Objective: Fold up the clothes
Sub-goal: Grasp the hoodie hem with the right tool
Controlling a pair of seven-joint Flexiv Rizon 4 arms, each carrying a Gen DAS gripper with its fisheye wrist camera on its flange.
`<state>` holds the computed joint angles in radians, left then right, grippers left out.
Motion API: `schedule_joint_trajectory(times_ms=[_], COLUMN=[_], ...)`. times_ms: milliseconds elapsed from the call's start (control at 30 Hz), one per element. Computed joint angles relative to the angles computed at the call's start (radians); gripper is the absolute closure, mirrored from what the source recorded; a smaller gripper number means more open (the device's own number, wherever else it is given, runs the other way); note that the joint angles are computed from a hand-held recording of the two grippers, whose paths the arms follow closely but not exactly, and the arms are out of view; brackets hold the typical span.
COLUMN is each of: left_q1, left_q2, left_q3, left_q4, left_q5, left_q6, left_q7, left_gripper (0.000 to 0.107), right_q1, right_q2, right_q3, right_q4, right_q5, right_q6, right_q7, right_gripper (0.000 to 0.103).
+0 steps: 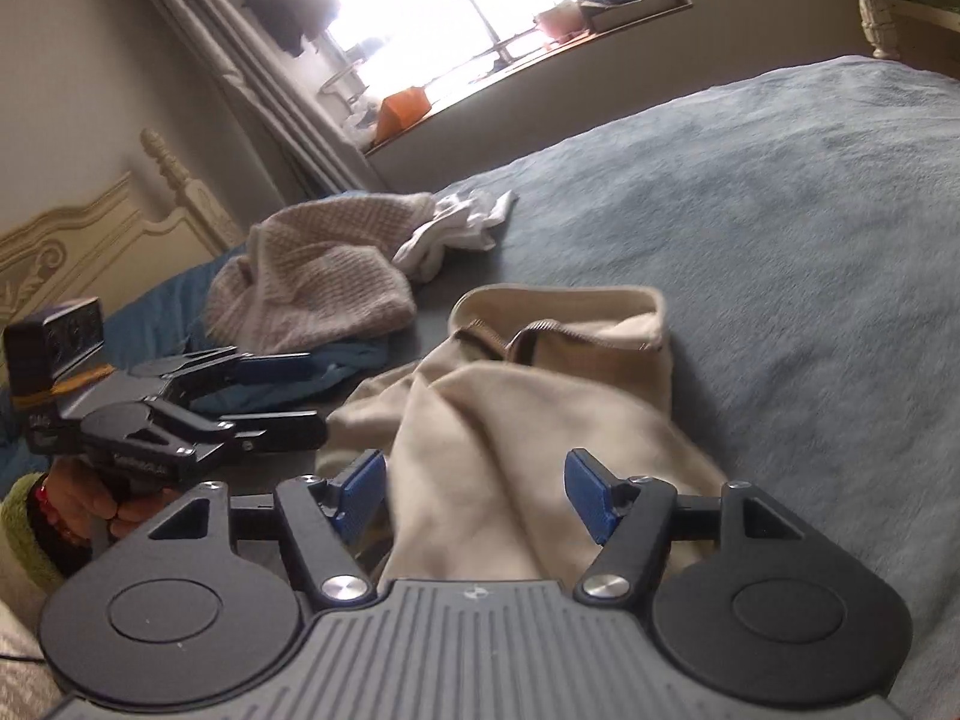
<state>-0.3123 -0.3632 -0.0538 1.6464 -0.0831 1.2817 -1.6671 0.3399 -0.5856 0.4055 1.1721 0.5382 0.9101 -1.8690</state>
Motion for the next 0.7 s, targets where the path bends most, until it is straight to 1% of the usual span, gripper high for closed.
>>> schedule_joint_trajectory(times_ms=[67, 100, 133, 167, 233, 300, 367, 400, 433, 467, 500, 567, 633, 700], left_q1=[0.021, 0.019, 0.016, 0.016, 0.018, 0.029, 0.044, 0.048, 0.062, 0.079, 0.088, 0.105, 0.120, 0.138], left_q2=[0.009, 0.008, 0.006, 0.002, -0.008, -0.012, -0.011, -0.005, -0.001, 0.001, 0.003, 0.004, 0.002, -0.002], left_q3=[-0.048, -0.055, -0.058, -0.061, -0.068, -0.082, -0.107, -0.118, -0.143, -0.173, -0.193, -0.225, -0.257, -0.294], left_q4=[0.043, 0.053, 0.061, 0.064, 0.067, 0.077, 0.097, 0.113, 0.130, 0.146, 0.157, 0.169, 0.178, 0.189], left_q5=[-0.066, -0.081, -0.093, -0.105, -0.128, -0.167, -0.221, -0.247, -0.286, -0.332, -0.370, -0.443, -0.518, -0.596], left_q6=[0.011, 0.013, 0.013, 0.015, 0.018, 0.020, 0.028, 0.036, 0.051, 0.069, 0.082, 0.091, 0.101, 0.121], left_q7=[0.020, 0.018, 0.013, 0.011, 0.009, 0.003, 0.004, 0.002, 0.016, 0.037, 0.049, 0.067, 0.090, 0.128], left_gripper=[0.024, 0.026, 0.030, 0.036, 0.043, 0.044, 0.044, 0.044, 0.044, 0.040, 0.038, 0.025, 0.025, 0.025], right_q1=[0.000, 0.002, 0.009, 0.025, 0.072, 0.123, 0.145, 0.155, 0.158, 0.149, 0.137, 0.108, 0.074, 0.057], right_q2=[0.044, 0.066, 0.085, 0.099, 0.118, 0.122, 0.116, 0.113, 0.109, 0.107, 0.107, 0.111, 0.113, 0.112], right_q3=[0.013, 0.018, 0.018, 0.009, -0.024, -0.069, -0.088, -0.096, -0.097, -0.086, -0.069, -0.026, 0.024, 0.055], right_q4=[0.071, 0.105, 0.137, 0.167, 0.217, 0.255, 0.272, 0.281, 0.288, 0.291, 0.294, 0.305, 0.297, 0.286], right_q5=[-0.001, -0.001, -0.007, -0.025, -0.087, -0.177, -0.237, -0.265, -0.284, -0.284, -0.278, -0.254, -0.217, -0.183], right_q6=[0.001, 0.001, 0.006, 0.022, 0.062, 0.096, 0.116, 0.128, 0.140, 0.152, 0.168, 0.207, 0.206, 0.196], right_q7=[-0.034, -0.050, -0.062, -0.069, -0.043, 0.030, 0.095, 0.128, 0.156, 0.170, 0.168, 0.132, 0.073, 0.026], right_gripper=[0.031, 0.030, 0.030, 0.030, 0.030, 0.038, 0.061, 0.068, 0.081, 0.092, 0.094, 0.096, 0.096, 0.096])
